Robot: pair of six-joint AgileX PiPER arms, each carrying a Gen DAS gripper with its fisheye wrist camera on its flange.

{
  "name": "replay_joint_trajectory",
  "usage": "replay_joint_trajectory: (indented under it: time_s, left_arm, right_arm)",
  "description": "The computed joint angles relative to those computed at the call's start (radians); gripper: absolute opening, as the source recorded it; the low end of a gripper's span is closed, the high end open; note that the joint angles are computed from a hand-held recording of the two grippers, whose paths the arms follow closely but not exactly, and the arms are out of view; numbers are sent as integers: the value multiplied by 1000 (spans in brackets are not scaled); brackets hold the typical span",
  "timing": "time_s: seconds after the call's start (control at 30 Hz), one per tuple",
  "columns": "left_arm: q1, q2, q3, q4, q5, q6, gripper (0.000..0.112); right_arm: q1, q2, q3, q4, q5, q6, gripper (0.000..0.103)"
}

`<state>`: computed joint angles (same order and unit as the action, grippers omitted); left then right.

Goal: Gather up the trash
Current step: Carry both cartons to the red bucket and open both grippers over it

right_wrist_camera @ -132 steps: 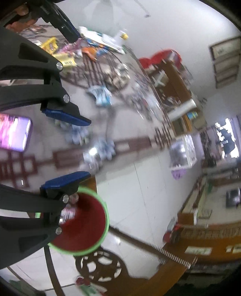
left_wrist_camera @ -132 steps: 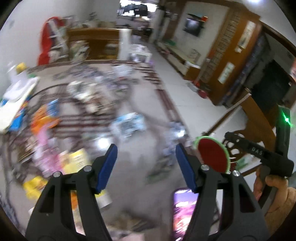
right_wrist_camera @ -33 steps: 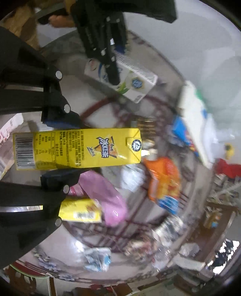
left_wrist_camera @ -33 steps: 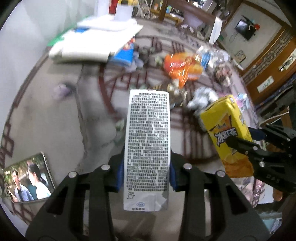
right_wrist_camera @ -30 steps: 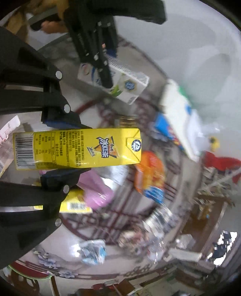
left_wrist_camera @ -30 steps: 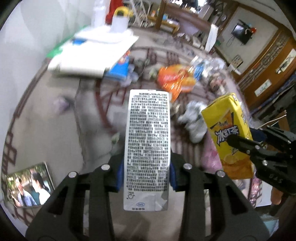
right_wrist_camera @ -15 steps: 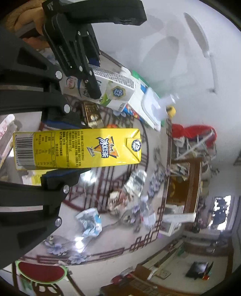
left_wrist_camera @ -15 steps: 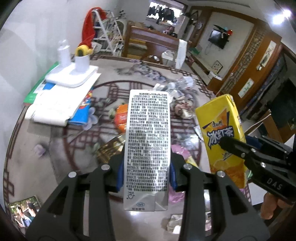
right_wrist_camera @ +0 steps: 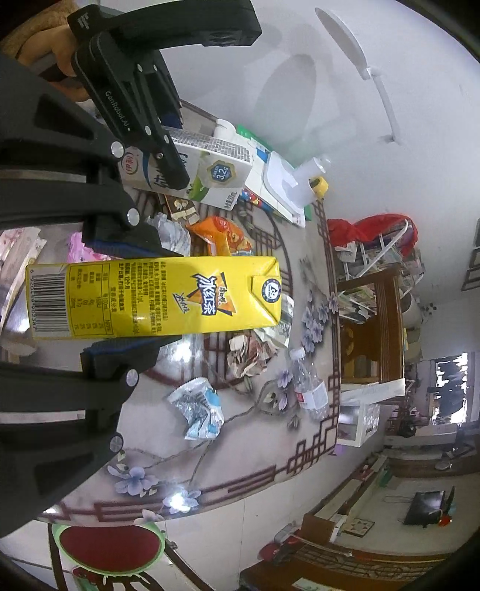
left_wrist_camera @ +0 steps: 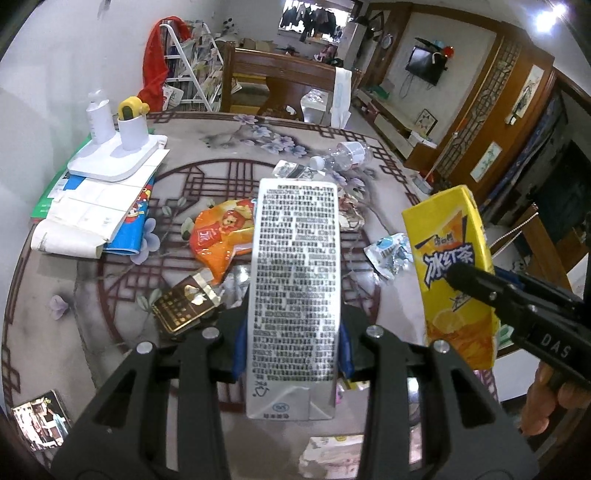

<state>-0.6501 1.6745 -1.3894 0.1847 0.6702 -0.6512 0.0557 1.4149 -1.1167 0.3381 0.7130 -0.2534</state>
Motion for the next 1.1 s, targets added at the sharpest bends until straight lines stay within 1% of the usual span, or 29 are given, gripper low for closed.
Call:
replay_joint_trajectory:
  time_s: [0.1,0.2,0.33,0.43,0.77,0.87,0.93,1.03,1.1]
  left_arm:
    - [-35,31,-49,38,29,-50,36]
    - [-66,67,-106,62,54,-83,36]
    - [-126,135,-225,98,110,-133,36]
    - [-159,184,-309,112,148,-157,36]
    - [-267,331,-578,177,292,-212,36]
    - [-287,389,-674,170,338,-198,36]
    - [-302,443,-767,162,378,-177,36]
    - [-318,529,-916,143,437,-130,36]
    - [-333,603,-1051,129,494,-101,36]
  right_arm:
    - [-54,2,-3,54,20,-80,34]
    - [-127,5,-17,109,58,-168,34]
    - [-227,10,-37,169,111,-271,34]
    - [-315,20,-62,209,165,-349,34]
    - [-523,64,-114,311,281,-523,34]
    - [-573,75,-127,324,310,-553,34]
    - [-615,84,-140,336,329,-572,35]
    - [-675,101,-161,348,353,-597,35]
    - [-708,114,-172,347,365,-609,35]
